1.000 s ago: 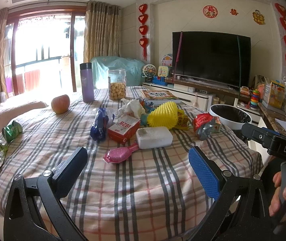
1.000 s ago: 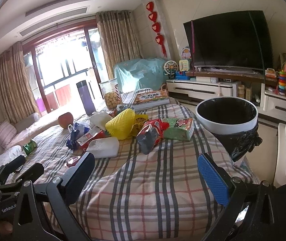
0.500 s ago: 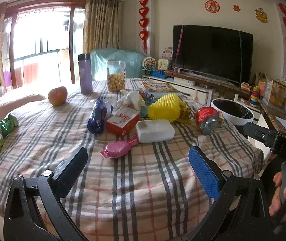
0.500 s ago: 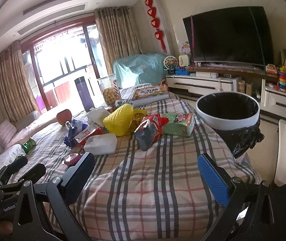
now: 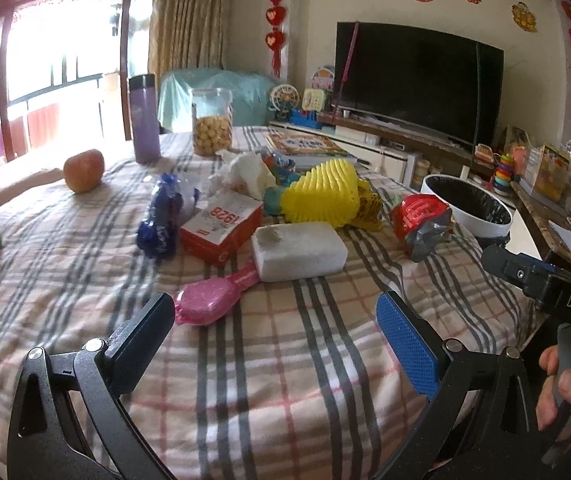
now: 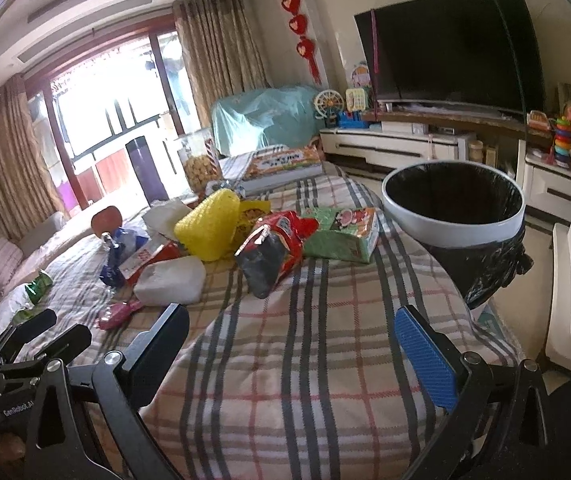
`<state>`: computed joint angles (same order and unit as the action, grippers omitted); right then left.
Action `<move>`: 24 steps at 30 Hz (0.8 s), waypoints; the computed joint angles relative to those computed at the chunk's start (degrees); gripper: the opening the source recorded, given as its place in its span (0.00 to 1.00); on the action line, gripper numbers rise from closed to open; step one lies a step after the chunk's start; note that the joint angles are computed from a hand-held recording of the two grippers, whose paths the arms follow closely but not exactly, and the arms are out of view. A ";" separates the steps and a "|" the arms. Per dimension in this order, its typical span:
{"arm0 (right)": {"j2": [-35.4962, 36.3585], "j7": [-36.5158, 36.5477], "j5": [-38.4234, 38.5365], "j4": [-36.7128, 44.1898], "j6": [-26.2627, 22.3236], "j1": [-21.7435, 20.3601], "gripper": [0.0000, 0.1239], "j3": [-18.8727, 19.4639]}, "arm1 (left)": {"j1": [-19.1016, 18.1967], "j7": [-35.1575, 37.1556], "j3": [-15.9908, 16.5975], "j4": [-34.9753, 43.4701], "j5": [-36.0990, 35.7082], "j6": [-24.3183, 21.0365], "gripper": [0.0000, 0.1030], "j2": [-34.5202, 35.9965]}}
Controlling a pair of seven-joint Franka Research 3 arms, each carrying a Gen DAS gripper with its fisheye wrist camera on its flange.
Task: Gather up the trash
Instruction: 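Grasp the white sponge with the left tool while the right tool grasps the red snack bag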
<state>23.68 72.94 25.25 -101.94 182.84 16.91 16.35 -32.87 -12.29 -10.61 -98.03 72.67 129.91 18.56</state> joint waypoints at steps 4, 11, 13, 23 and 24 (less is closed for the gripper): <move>2.03 2.34 -1.12 3.26 -2.95 2.59 0.78 -3.59 | 0.66 2.26 0.58 3.03 -1.33 1.66 1.00 2.55; 6.84 3.48 -0.70 10.73 -9.84 1.68 0.66 -3.66 | 0.99 6.60 2.55 8.20 -5.69 4.15 1.00 6.86; 8.15 3.02 -0.05 12.81 -11.59 1.23 0.65 -3.16 | 1.18 7.68 3.03 9.61 -7.47 5.02 1.00 7.96; 14.39 1.52 1.66 23.50 -20.24 1.52 0.42 -3.59 | 0.32 18.09 4.72 21.01 -19.11 0.42 1.00 15.41; 14.76 1.71 1.71 24.24 -20.97 1.62 0.36 -3.86 | 0.01 19.20 5.03 22.42 -20.04 -0.50 1.00 16.23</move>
<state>38.44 74.65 26.96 -77.70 161.87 18.53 12.49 -32.87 6.91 -5.58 -75.61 52.63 129.41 34.79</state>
